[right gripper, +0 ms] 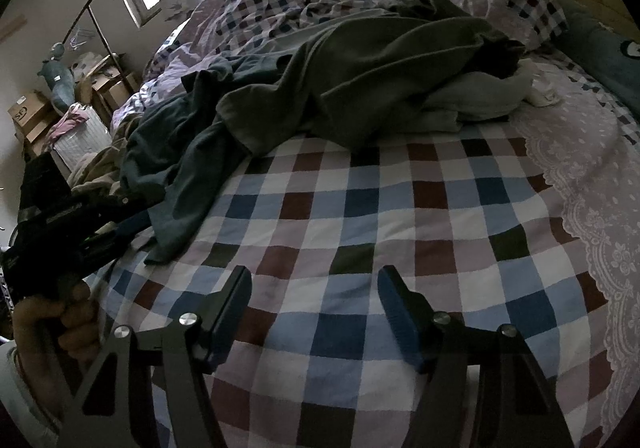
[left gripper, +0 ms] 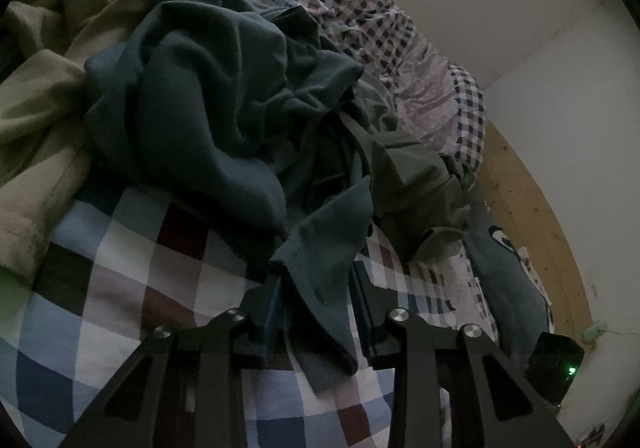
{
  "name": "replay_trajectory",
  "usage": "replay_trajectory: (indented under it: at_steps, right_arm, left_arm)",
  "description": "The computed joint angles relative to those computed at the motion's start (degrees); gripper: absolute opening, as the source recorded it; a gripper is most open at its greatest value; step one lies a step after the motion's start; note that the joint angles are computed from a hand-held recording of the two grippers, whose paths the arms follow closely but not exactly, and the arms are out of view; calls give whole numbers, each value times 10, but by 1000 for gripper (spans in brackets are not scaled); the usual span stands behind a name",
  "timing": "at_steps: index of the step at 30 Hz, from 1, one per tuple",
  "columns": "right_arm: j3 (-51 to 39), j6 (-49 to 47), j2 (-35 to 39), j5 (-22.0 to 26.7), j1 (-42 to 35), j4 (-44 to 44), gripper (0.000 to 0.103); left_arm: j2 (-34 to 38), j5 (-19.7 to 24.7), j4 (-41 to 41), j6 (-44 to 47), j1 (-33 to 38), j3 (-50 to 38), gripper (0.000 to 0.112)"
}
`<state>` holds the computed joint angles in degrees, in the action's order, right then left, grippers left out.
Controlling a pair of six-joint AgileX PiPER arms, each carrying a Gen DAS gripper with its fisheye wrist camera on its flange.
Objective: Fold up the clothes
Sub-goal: 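Lower the left tool onto the dark green garment and close on its edge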
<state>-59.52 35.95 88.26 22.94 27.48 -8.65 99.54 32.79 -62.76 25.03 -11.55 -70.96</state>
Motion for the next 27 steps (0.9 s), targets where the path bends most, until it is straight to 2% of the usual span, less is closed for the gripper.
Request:
replay_trajectory:
  at_steps: [4, 5, 6, 9, 10, 13, 18, 22, 27]
  right_arm:
    - [4, -16, -4, -3, -1, 12, 70]
    - [6, -24, -5, -4, -2, 19, 70]
    - [7, -31, -6, -6, -3, 25, 70]
    - [8, -40, -9, -8, -2, 30, 70]
    - [8, -42, -9, -8, -1, 30, 70]
    - [4, -40, -9, -9, 8, 16, 70]
    - [1, -26, -12, -25, 30, -20, 70]
    - [-4, -71, -12, -53, 52, 6, 70]
    - [-29, -65, 13, -72, 74, 4, 68]
  left_arm:
    - [2, -6, -24, 11, 4, 5, 33]
    - [3, -7, -29, 14, 4, 5, 30]
    - [4, -4, -35, 15, 5, 4, 18]
    - [6, -5, -20, -6, 2, 2, 5]
    - [7, -6, -14, -13, 0, 1, 3]
    - [0, -9, -47, 20, -3, 9, 2]
    - [-19, 18, -89, 72, -13, -1, 2]
    - [-27, 44, -82, 83, -29, -25, 2]
    - [-15, 81, -55, 58, -34, -48, 2]
